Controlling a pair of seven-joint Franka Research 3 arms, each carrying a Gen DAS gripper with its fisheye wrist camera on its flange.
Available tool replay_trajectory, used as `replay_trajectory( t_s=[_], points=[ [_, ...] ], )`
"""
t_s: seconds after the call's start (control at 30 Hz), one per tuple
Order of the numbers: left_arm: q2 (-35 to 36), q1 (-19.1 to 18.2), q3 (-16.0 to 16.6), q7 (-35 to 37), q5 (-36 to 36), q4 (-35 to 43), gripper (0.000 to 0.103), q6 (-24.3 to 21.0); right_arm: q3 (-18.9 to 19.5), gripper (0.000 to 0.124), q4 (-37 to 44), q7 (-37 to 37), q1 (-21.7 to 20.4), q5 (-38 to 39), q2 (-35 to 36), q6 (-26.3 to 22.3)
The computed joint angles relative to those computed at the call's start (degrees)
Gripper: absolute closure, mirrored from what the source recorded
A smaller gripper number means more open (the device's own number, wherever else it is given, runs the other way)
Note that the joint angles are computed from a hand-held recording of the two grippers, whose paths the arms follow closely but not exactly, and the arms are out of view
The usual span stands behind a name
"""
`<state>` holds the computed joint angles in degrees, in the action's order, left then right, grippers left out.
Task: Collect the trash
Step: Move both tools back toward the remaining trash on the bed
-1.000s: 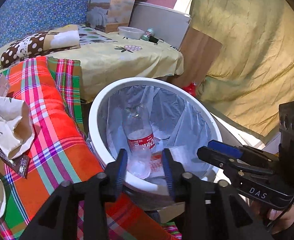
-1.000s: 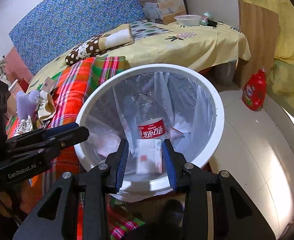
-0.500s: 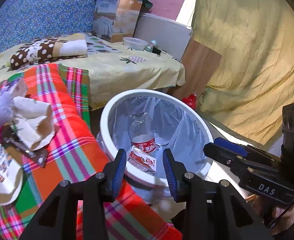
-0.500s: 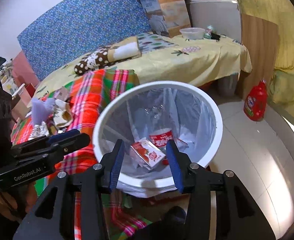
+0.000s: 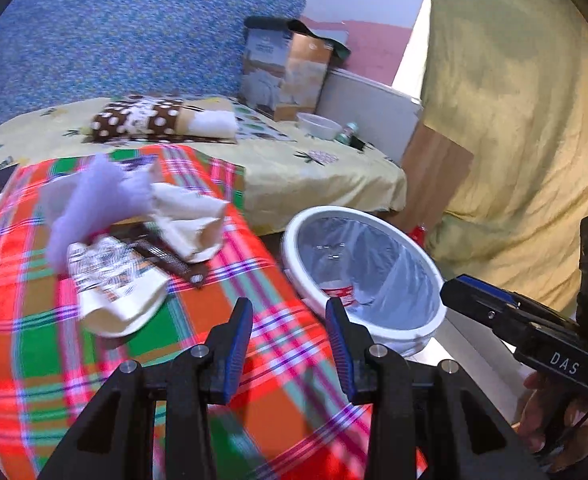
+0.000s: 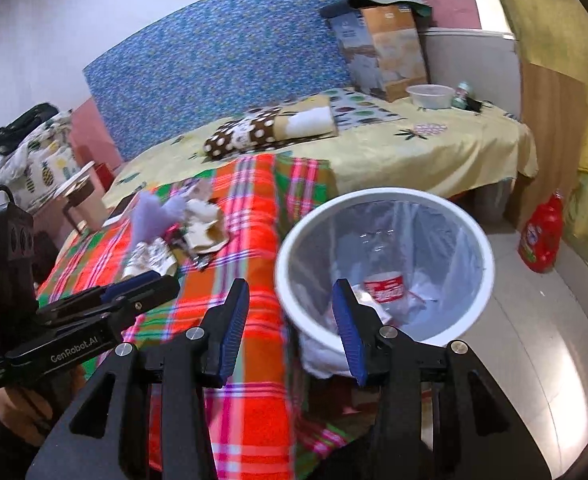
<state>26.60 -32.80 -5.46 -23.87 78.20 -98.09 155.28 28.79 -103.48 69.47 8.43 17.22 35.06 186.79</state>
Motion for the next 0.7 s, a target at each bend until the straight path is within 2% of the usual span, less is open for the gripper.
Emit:
replay_trajectory(
  t_s=[0.1,0.2,0.4,0.47,0.53,0.7],
  points=[
    [-3.12,-0.34,-0.13,-2.94,1.03,-4.28,0.065,-2.47,-0.29,0.078,0.28,-0.44,1.09,-0.42,0.03,-0.57],
    [-5.86,-0.04,-1.13,-5.89,2.91,-7.97,0.065,-5.58,4.93,0.078,0.15,-2.76,-2.98,-1.08,1.18,-1.36],
    [-10.40,2.22,-4.21,-9.19,3.13,-13.86,0.065,-8.74,7.57,0.078,0.63,-5.33,-4.11,-0.18,2.08,-2.56],
    [-11.46,3.02,-4.94,-10.26,3.54,-15.38,0.065,-8.63,7.86,0.078,0.24,-6.03,-3.99,0.51,1.78,-2.92],
    [-12.42,3.23,-5.85,-9.81,2.57,-16.60,0.065,-10.47,6.69,0.078,0.44,-6.45,-2.73,1.29,1.30,-3.99],
    [-14.06,3.81,-7.12,-11.36,2.36,-18.39,0.065,-12.65,7.57,0.078,-0.03,-9.59,-2.64,3.33,0.94,-4.26]
  ],
)
